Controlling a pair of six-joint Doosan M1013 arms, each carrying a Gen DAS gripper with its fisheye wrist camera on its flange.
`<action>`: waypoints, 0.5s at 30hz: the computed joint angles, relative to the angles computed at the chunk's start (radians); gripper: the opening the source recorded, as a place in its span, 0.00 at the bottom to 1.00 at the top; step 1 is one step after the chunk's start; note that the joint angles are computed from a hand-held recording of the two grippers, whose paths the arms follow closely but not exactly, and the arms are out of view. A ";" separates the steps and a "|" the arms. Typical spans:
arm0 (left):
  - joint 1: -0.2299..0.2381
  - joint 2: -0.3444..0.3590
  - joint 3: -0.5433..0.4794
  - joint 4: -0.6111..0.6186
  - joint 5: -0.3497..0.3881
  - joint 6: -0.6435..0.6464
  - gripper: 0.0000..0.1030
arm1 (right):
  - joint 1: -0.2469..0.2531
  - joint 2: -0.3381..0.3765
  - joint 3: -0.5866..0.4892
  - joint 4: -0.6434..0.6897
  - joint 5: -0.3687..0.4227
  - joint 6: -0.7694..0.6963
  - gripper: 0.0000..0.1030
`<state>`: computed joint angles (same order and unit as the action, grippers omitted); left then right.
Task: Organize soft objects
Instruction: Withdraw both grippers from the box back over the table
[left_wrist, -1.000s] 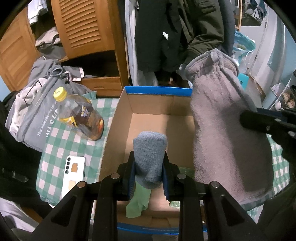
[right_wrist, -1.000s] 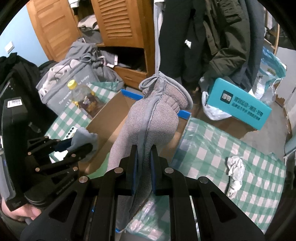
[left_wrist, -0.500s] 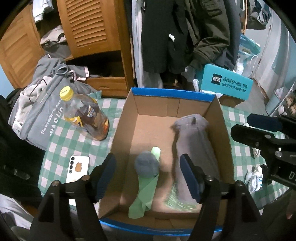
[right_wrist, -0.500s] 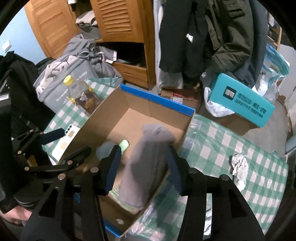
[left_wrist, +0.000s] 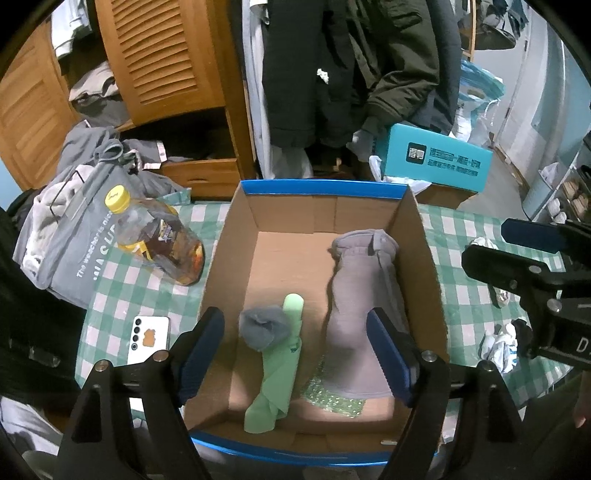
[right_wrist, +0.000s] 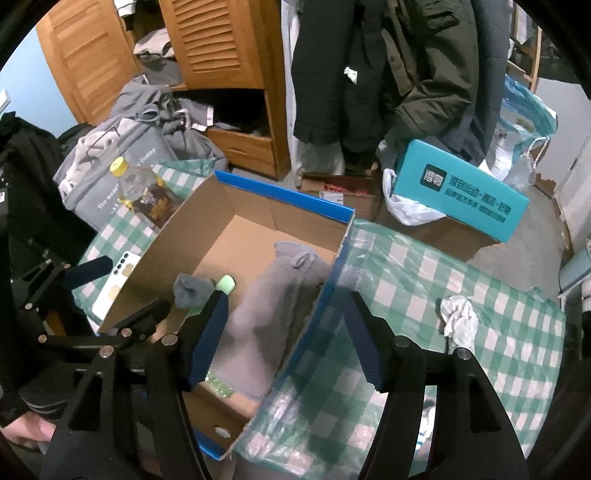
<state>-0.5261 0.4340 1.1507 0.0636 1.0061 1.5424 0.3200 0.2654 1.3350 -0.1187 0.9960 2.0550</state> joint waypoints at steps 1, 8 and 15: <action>-0.001 -0.001 0.000 -0.003 0.000 0.002 0.78 | 0.000 -0.002 0.002 -0.002 0.001 0.001 0.64; -0.018 -0.002 -0.001 -0.009 0.001 0.021 0.78 | -0.009 -0.024 0.030 -0.021 0.007 0.025 0.65; -0.038 -0.005 0.001 -0.007 -0.002 0.043 0.78 | -0.021 -0.054 0.072 -0.044 0.016 0.056 0.65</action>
<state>-0.5641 0.4289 1.1514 0.0562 1.0037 1.5855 0.2989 0.2110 1.4070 -0.1631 1.0116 2.1113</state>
